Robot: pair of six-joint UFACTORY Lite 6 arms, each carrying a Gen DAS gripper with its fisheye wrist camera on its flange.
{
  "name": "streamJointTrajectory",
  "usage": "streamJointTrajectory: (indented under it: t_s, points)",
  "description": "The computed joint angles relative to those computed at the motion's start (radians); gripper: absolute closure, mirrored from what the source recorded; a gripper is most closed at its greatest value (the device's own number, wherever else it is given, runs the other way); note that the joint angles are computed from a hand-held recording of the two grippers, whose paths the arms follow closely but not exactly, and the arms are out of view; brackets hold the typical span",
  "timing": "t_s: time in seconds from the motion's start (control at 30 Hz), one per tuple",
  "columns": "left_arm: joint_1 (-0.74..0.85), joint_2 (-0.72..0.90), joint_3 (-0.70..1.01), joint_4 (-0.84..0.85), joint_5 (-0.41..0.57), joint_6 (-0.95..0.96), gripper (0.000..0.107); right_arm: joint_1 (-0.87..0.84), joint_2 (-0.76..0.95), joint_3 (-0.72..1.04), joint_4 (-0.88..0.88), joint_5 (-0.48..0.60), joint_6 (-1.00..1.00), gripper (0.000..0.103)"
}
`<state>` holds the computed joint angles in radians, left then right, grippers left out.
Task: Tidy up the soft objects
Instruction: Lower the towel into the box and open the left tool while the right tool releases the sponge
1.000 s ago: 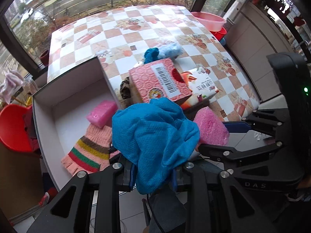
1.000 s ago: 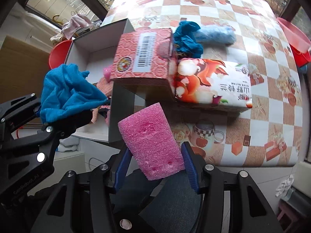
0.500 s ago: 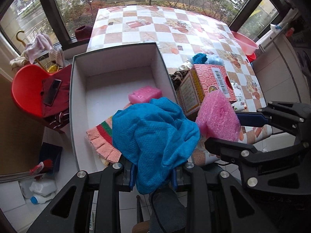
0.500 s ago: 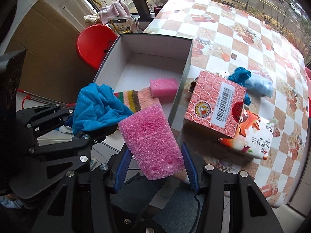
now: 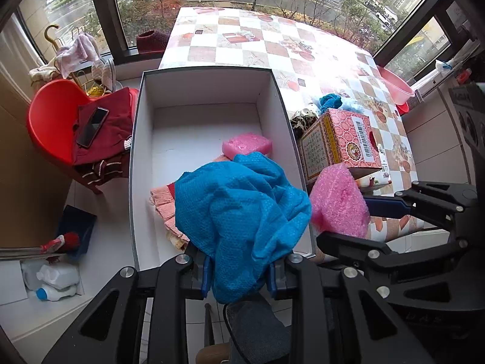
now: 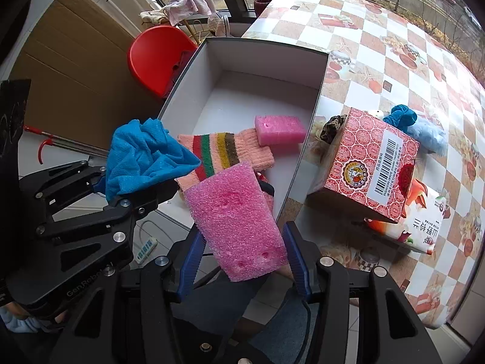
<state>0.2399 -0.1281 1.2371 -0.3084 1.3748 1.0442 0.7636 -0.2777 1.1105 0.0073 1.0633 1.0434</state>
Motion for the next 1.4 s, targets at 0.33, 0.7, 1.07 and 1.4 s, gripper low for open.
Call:
streamJointTrajectory:
  t_s: [0.33,0.7,1.07,1.4]
  points:
    - [-0.020,-0.001,0.000,-0.012,-0.004,-0.015,0.078,-0.007,-0.006,0.006,-0.007,0.028,-0.004,0.049]
    - [-0.012,0.033,0.028,-0.015,-0.011,-0.037,0.078,-0.025,0.018,0.025,0.005,0.029,-0.044,0.049]
    - [-0.027,0.055,0.051,-0.026,-0.015,-0.053,0.078,-0.047,0.021,0.035,0.007,0.045,-0.069,0.049]
    - [-0.041,0.062,0.057,-0.028,-0.020,-0.067,0.078,-0.047,0.022,0.039,0.006,0.050,-0.069,0.049]
